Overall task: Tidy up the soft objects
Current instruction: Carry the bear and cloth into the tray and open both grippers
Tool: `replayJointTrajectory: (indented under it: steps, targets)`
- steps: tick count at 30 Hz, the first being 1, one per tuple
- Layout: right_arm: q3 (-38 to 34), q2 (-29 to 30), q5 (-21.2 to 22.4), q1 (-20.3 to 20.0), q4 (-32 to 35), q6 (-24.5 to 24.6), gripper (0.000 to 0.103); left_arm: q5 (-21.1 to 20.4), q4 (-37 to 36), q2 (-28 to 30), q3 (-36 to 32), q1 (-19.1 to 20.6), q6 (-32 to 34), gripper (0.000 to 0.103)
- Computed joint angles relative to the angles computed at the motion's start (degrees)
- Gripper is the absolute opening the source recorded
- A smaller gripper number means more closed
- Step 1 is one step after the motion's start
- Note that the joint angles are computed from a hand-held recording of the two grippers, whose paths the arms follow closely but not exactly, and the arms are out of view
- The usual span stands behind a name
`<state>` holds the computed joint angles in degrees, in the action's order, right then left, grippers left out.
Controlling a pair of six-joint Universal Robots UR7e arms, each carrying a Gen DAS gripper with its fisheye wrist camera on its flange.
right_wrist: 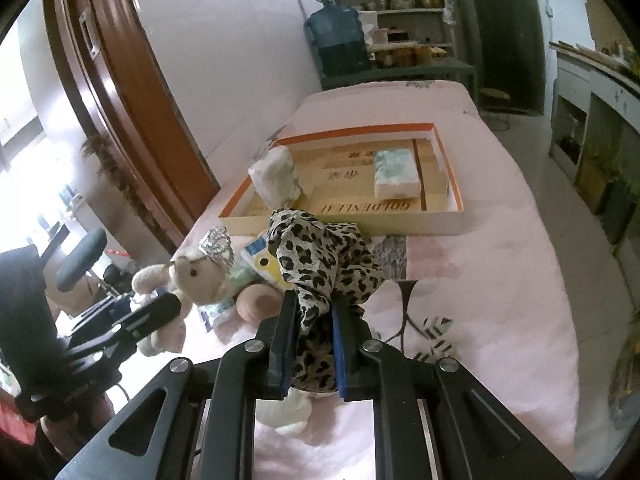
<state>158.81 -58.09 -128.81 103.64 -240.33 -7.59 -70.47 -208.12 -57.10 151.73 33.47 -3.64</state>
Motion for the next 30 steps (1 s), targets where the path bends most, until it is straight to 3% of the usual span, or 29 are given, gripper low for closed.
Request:
replayJointTrajectory:
  steps: [11,30]
  targets:
    - [-4.0,-6.3,-1.8,0.3,8.9,-0.6,0.016,-0.9,2.2,-0.5,-5.3,1.7,3.1,0.043]
    - [-13.0,-8.4,-2.6,-0.8,18.6,-2.6,0.016,-2.1,8.7,1.2,-16.8,5.8,5.3,0.044]
